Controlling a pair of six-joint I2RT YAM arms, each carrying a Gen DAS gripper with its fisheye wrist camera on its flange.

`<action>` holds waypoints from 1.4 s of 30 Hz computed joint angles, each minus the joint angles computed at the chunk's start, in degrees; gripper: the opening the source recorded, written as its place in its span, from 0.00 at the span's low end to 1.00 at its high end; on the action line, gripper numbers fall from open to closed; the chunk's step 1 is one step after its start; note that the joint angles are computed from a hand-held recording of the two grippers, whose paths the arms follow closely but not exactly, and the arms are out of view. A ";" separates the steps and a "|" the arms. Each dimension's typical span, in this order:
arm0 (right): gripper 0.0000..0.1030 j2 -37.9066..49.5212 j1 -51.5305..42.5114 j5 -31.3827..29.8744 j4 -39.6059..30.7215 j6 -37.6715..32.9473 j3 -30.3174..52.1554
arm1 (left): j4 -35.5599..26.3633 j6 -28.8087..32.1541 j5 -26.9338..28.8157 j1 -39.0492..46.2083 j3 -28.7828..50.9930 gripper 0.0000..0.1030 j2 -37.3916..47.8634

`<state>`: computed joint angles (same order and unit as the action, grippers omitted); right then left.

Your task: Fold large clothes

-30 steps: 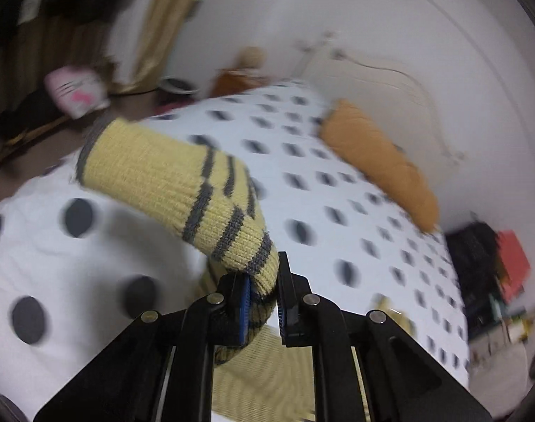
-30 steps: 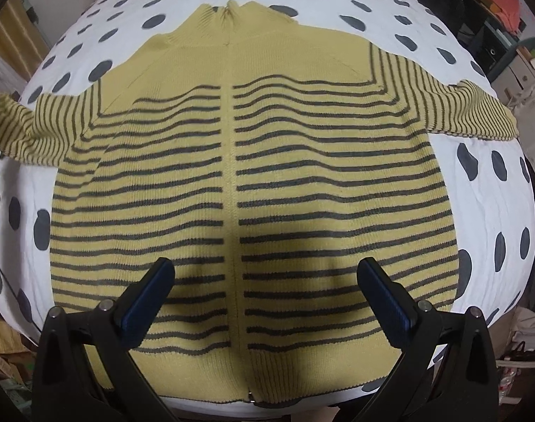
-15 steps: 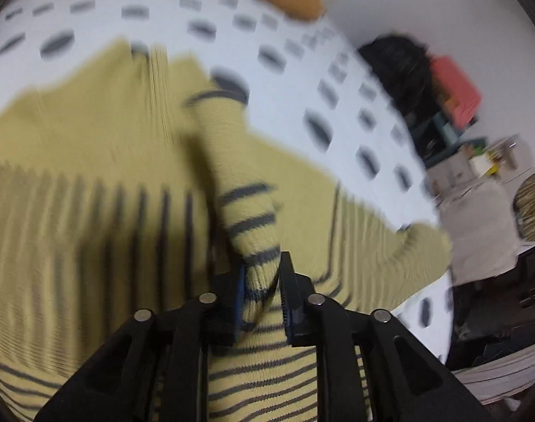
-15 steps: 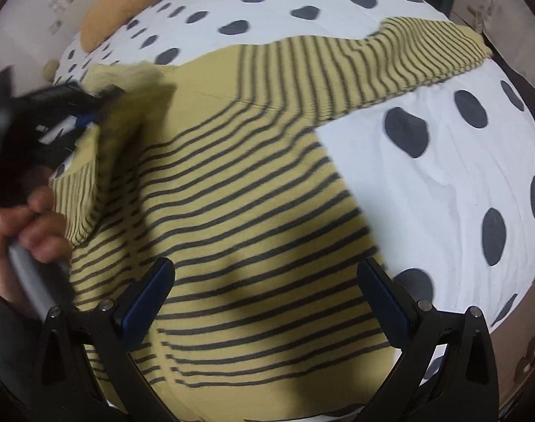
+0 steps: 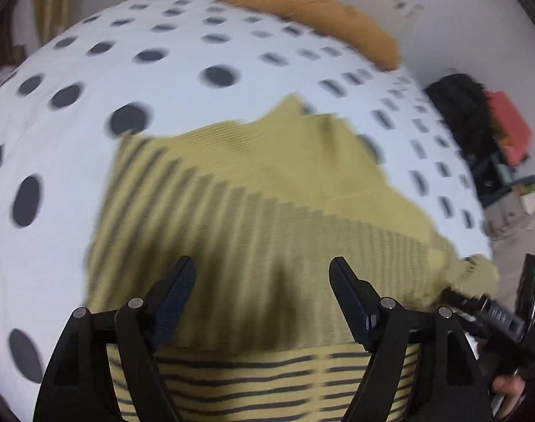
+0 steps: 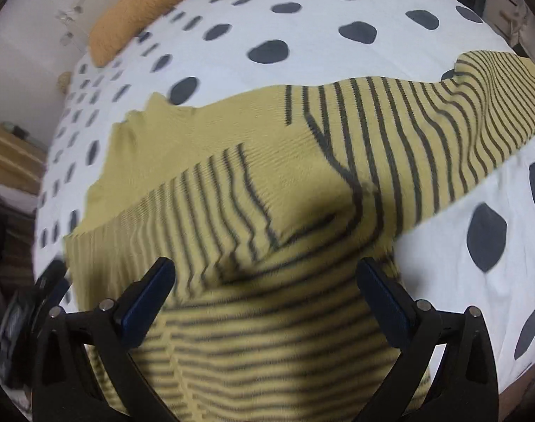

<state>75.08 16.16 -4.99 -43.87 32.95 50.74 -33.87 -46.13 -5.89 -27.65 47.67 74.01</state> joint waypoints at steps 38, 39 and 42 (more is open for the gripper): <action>0.25 -2.87 -33.03 -2.87 -0.96 -28.17 -2.03 | 4.25 1.76 -2.67 1.55 -10.32 0.82 1.68; 0.25 -2.46 -36.82 -2.84 -1.40 -30.67 -1.24 | 4.36 1.59 -3.05 1.19 -10.31 0.82 1.82; 0.58 0.74 -49.19 -4.82 -1.73 -37.30 2.30 | 5.26 1.29 -3.84 0.32 -10.50 0.86 2.14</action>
<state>75.82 -33.03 -9.81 -45.60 -4.35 53.04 -28.61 -44.83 -9.73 -27.33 37.17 76.15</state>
